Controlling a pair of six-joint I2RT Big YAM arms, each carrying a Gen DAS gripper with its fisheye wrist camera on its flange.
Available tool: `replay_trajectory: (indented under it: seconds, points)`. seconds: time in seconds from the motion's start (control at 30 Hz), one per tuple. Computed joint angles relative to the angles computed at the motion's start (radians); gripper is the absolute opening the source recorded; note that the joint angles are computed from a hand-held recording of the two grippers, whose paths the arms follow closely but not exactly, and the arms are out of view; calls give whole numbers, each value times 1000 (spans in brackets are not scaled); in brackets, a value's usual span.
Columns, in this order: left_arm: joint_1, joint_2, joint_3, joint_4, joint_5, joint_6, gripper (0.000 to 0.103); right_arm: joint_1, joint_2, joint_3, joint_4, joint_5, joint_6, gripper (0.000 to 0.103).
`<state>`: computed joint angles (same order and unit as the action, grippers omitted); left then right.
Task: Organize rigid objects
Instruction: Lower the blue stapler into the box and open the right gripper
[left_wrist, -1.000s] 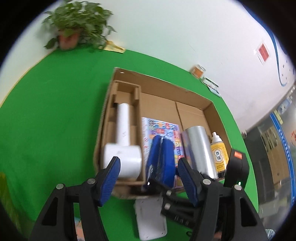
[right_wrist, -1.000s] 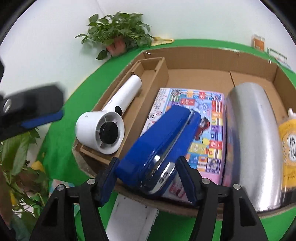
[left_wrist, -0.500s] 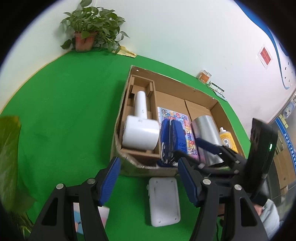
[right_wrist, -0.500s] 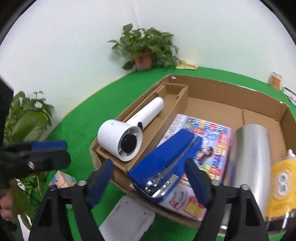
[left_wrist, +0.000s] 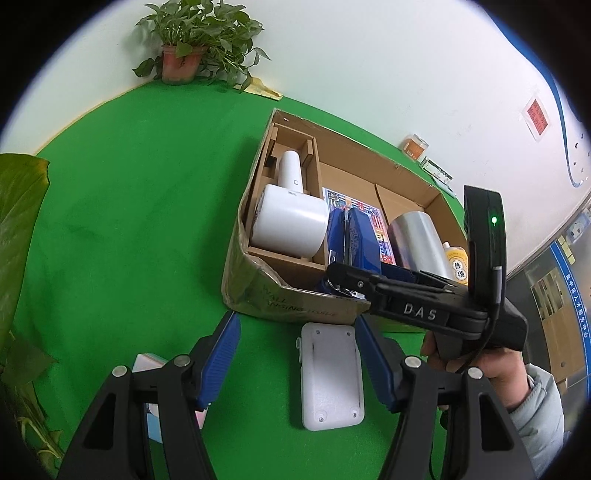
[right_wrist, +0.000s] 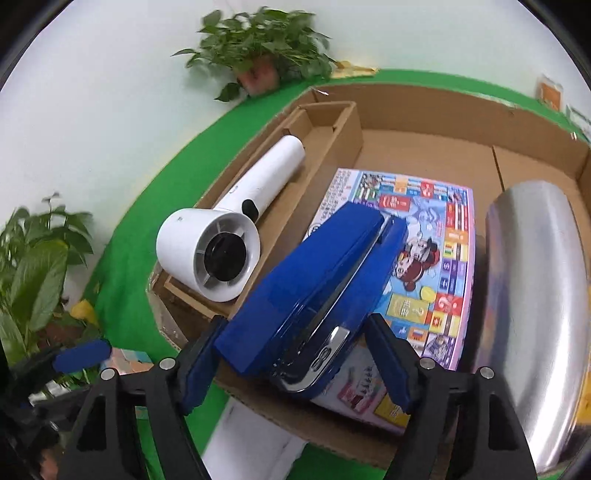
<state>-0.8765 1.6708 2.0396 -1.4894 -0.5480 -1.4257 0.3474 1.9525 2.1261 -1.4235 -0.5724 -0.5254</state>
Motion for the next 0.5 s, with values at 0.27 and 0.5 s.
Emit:
replay_trajectory:
  seconds: [0.27, 0.5]
  points:
    - [-12, 6, 5, -2, -16, 0, 64, 11, -72, -108, 100, -46, -178, 78]
    - [-31, -23, -36, 9, -46, -36, 64, -20, 4, 55, -49, -90, -42, 94]
